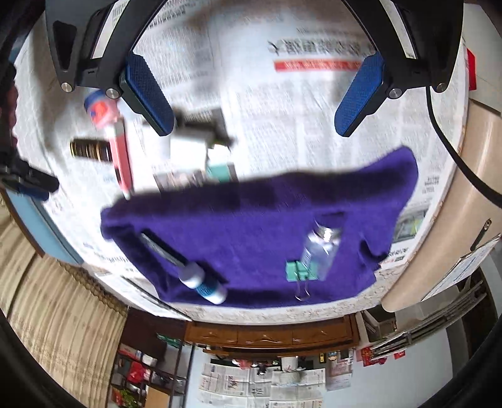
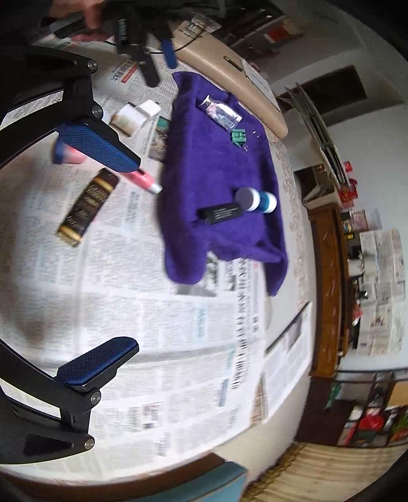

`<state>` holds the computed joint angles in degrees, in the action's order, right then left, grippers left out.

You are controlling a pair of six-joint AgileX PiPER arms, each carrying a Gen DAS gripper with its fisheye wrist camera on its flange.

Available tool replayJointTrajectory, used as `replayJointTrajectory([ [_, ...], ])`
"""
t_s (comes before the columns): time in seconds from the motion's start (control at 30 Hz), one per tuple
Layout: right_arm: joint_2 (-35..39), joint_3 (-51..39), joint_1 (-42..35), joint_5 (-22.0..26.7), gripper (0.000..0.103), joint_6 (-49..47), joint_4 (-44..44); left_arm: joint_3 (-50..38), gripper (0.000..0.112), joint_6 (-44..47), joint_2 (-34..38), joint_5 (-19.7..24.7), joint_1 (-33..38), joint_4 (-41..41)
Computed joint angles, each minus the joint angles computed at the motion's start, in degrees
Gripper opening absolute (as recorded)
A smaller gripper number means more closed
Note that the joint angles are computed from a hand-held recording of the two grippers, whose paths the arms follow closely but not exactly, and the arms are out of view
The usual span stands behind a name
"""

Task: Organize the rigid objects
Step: 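Grasp the white charger with the left tool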

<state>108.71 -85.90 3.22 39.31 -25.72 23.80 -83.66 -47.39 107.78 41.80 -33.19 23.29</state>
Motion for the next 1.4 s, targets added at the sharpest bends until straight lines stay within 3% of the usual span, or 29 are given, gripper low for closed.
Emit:
replayJointTrajectory([
  [0.17,-1.99,3.45,0.2,-3.22,0.103,1.11,-2.99,-0.51,0.103,-4.07,1.99,1.62,-2.77,4.32],
  [0.27,-1.81,3.79,-1.75,-1.92,0.103,-2.33,2.2,-2.11,0.102,-4.49,4.01,2.37,-2.81,5.64],
  [0.67,0.24,2.49,-4.41,-0.06,0.103,-5.38,7.32,-5.57,0.102,-4.39,7.9,1.67,-3.07,6.99],
  [0.83,0.17,2.68,-3.41,0.22,0.103,-5.94,7.28,-6.84,0.093,-0.26,8.71,-0.37,-2.27,4.28],
  [1.2,-0.22,2.81,-2.89,-0.41,0.103,-5.1,5.88,-4.06,0.058,8.19,6.81,-5.87,-0.57,0.02],
  [1.4,0.45,2.46,-2.22,0.14,0.103,-4.24,4.42,-6.45,0.051,11.01,8.22,-5.62,-0.5,-1.41],
])
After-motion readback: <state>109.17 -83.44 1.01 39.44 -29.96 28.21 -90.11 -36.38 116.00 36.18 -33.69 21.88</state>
